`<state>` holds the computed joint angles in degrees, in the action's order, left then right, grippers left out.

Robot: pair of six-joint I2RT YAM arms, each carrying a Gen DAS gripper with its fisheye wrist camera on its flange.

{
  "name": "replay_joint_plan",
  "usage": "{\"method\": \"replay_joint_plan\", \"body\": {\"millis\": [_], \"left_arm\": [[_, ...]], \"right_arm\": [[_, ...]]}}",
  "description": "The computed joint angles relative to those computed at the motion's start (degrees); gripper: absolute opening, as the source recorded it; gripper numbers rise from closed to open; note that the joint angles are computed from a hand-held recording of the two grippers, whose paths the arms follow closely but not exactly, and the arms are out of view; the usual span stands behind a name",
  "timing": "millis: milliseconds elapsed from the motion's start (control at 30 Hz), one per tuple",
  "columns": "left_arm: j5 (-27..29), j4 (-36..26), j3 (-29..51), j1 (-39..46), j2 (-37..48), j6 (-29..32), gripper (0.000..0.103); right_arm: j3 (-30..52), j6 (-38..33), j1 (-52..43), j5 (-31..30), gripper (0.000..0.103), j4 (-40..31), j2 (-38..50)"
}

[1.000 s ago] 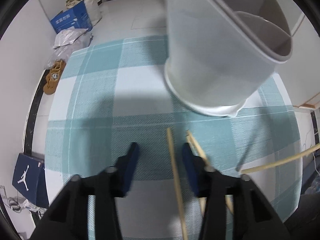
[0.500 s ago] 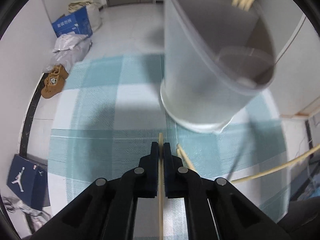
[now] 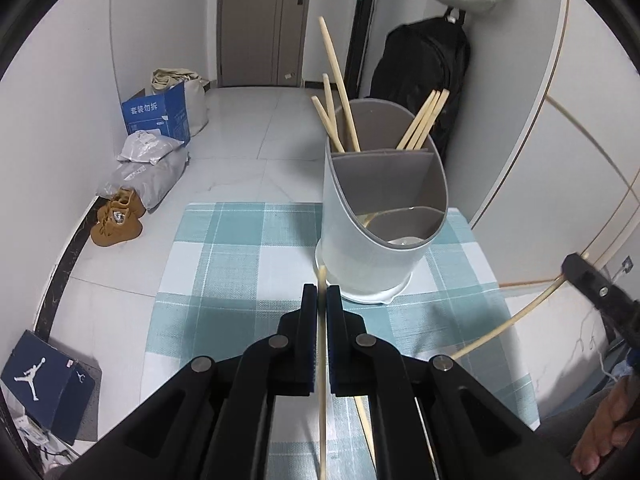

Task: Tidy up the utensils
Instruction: 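Raise both grippers with their chopsticks over the white utensil holder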

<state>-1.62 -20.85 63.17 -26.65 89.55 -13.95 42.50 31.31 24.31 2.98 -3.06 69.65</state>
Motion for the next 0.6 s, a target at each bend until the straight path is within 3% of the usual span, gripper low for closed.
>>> {"method": "replay_joint_plan", "body": {"millis": [600], "left_arm": [[1.78,3.89,-4.19,3.11,-8.24,-1.12,0.0]], "right_arm": [[-2.29,0.63,5.56,8.48,0.004,-1.72,-4.15]]}}
